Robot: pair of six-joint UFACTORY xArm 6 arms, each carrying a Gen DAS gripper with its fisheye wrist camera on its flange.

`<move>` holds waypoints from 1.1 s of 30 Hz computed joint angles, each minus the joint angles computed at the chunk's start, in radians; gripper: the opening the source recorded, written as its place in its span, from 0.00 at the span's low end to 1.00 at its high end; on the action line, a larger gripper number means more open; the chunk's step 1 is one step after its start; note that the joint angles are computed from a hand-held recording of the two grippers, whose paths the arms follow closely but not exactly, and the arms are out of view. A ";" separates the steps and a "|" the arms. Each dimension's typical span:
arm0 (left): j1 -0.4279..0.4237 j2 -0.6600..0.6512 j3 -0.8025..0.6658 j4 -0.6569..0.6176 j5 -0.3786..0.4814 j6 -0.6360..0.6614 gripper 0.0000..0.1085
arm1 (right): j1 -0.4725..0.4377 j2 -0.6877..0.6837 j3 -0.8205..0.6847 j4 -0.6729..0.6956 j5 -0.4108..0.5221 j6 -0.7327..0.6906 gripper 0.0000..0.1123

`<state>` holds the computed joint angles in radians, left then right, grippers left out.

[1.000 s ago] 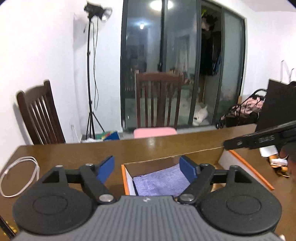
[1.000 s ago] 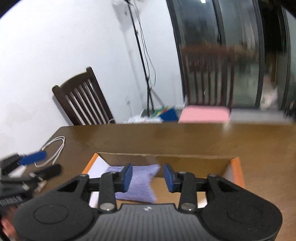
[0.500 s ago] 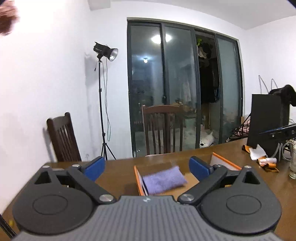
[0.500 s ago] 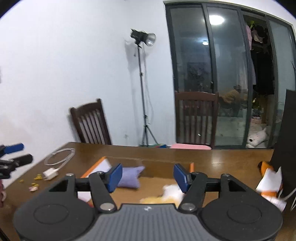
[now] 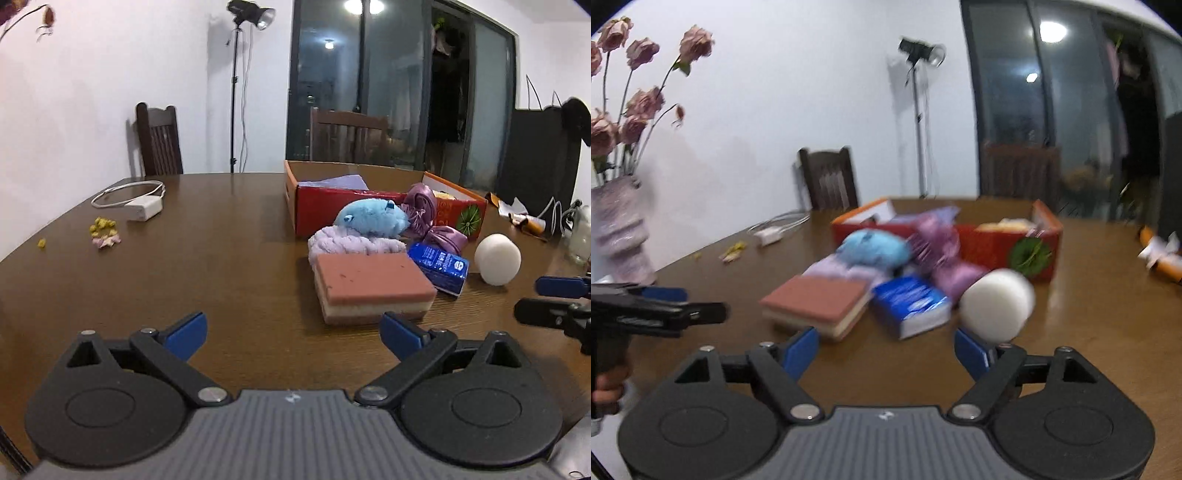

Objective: Organize soft objects
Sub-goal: 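Return to the pile and grasp the pink sponge block, then carry the pink sponge into the box beside the cloth and release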

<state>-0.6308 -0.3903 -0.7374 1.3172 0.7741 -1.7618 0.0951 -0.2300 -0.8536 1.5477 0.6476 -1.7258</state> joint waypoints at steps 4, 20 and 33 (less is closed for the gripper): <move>0.080 0.040 -0.026 0.117 -0.105 -0.134 0.89 | 0.029 0.082 -0.085 -0.032 0.003 0.116 0.55; 0.305 0.118 -0.055 0.052 -0.674 -0.209 0.36 | 0.078 0.247 -0.268 -0.188 0.109 0.431 0.30; 0.276 0.142 -0.052 -0.120 -0.680 -0.041 0.30 | 0.032 0.250 -0.249 -0.241 0.158 0.500 0.30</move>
<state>-0.3544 -0.2480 -0.7893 1.1977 0.0946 -1.8027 0.1270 0.0198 -1.1028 1.3071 0.8059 -1.2261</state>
